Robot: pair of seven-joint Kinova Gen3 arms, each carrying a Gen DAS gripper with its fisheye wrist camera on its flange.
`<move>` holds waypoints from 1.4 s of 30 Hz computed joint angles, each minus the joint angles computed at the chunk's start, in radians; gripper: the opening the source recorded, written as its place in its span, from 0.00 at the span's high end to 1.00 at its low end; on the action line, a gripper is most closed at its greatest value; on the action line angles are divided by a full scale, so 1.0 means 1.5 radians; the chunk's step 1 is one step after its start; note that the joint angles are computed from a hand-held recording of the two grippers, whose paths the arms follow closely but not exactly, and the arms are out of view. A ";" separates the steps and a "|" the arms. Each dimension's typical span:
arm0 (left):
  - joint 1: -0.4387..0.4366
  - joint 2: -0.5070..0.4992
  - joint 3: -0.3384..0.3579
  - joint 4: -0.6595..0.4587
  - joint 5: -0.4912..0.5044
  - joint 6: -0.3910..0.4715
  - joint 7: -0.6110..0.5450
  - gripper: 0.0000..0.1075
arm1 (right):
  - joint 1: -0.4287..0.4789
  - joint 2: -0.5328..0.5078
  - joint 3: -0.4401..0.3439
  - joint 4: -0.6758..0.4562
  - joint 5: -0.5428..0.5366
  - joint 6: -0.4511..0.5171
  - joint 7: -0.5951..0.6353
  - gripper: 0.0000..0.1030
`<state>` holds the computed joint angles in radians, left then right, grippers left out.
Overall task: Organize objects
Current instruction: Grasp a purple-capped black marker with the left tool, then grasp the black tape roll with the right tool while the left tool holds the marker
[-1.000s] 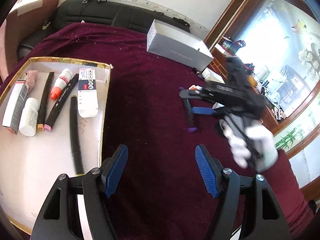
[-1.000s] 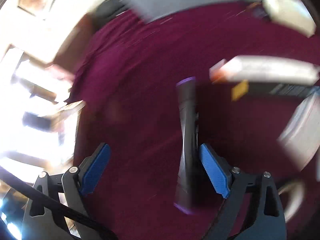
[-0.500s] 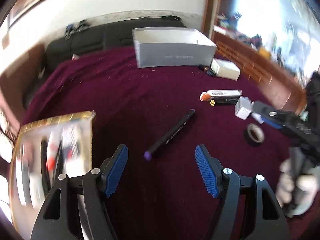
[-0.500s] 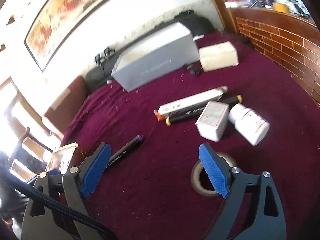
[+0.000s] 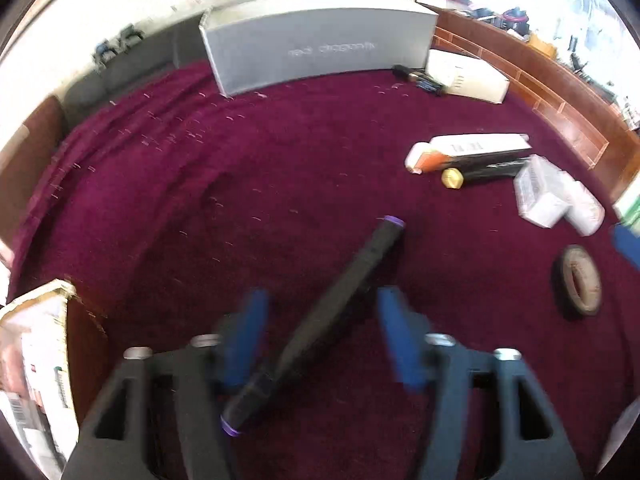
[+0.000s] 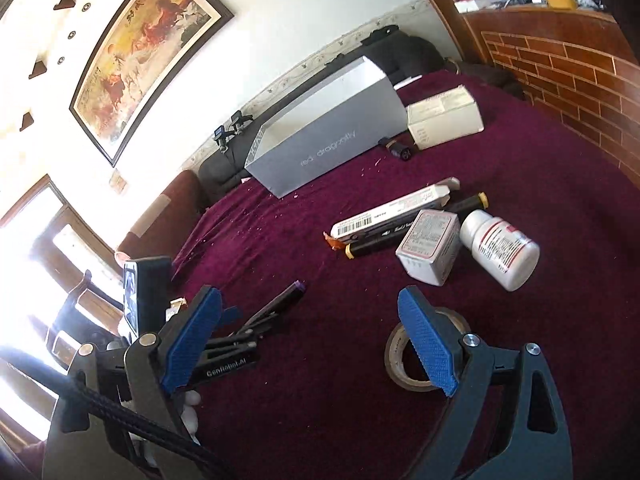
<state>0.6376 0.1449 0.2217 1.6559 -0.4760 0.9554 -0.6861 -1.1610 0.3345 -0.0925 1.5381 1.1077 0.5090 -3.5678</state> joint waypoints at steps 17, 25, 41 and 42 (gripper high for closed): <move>-0.011 -0.126 0.072 0.098 0.036 -0.050 0.103 0.90 | 0.000 0.006 0.008 -0.006 -0.055 0.011 0.021 0.11; -0.045 -0.149 0.097 0.152 0.064 -0.093 0.137 0.90 | 0.003 0.008 0.009 -0.009 -0.076 0.005 0.038 0.11; -0.091 -0.179 0.138 0.211 0.032 -0.173 0.214 0.89 | 0.007 0.018 -0.011 -0.075 -0.193 0.102 0.193 0.12; -0.102 -0.162 0.168 0.194 0.005 -0.146 0.222 0.89 | 0.023 0.015 -0.038 -0.085 -0.203 0.122 0.220 0.12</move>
